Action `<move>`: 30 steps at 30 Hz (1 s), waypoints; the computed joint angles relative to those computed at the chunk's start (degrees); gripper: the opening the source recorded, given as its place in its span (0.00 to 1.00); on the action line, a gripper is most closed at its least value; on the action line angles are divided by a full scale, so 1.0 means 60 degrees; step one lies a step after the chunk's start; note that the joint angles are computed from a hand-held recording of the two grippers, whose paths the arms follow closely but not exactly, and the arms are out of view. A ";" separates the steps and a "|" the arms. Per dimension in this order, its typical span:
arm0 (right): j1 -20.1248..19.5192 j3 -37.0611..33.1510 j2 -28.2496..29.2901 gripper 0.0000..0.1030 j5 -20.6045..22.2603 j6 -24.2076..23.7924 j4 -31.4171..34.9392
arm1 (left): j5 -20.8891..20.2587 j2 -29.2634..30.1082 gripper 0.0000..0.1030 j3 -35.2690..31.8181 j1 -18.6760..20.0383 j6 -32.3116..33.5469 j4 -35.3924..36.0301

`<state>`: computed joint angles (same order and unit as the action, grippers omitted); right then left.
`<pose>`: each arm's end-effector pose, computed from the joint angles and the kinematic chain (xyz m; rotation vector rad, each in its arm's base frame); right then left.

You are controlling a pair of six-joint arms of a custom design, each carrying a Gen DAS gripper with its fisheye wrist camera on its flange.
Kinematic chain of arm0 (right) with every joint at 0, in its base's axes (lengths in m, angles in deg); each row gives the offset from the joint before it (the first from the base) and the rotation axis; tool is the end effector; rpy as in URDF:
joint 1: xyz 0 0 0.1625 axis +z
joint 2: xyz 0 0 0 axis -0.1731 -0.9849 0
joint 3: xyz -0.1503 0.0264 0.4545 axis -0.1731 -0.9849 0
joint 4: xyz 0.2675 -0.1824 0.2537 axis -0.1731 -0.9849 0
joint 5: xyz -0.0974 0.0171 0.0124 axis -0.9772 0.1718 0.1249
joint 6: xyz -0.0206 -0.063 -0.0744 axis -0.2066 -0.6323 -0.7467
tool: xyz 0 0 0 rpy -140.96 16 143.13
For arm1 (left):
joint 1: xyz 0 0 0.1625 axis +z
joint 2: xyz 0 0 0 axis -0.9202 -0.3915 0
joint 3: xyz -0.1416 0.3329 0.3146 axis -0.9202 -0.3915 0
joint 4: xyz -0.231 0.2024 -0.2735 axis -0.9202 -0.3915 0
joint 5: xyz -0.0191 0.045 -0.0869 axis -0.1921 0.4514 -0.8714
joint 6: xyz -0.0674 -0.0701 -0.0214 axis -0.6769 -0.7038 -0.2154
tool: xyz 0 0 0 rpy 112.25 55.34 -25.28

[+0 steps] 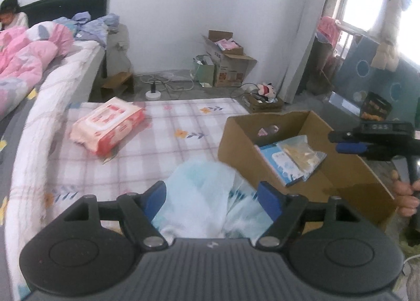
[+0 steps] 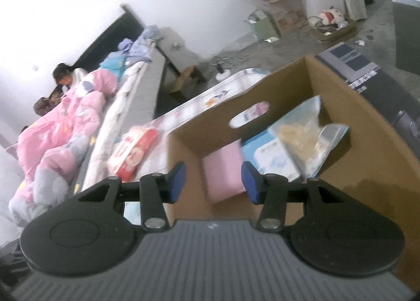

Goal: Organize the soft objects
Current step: 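Move the right tool to the blue-and-white pad pack on the bed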

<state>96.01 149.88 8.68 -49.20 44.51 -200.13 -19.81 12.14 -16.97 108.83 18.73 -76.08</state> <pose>0.0690 -0.7333 0.4703 0.0603 -2.6652 1.1751 -0.4878 -0.7095 0.1123 0.6058 2.4303 -0.8931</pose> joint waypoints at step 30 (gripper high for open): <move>0.1385 0.4786 -0.0310 0.54 0.1553 -0.0384 -0.0057 | 0.0562 -0.3170 0.61 0.6968 -0.0707 -0.4342 -0.1065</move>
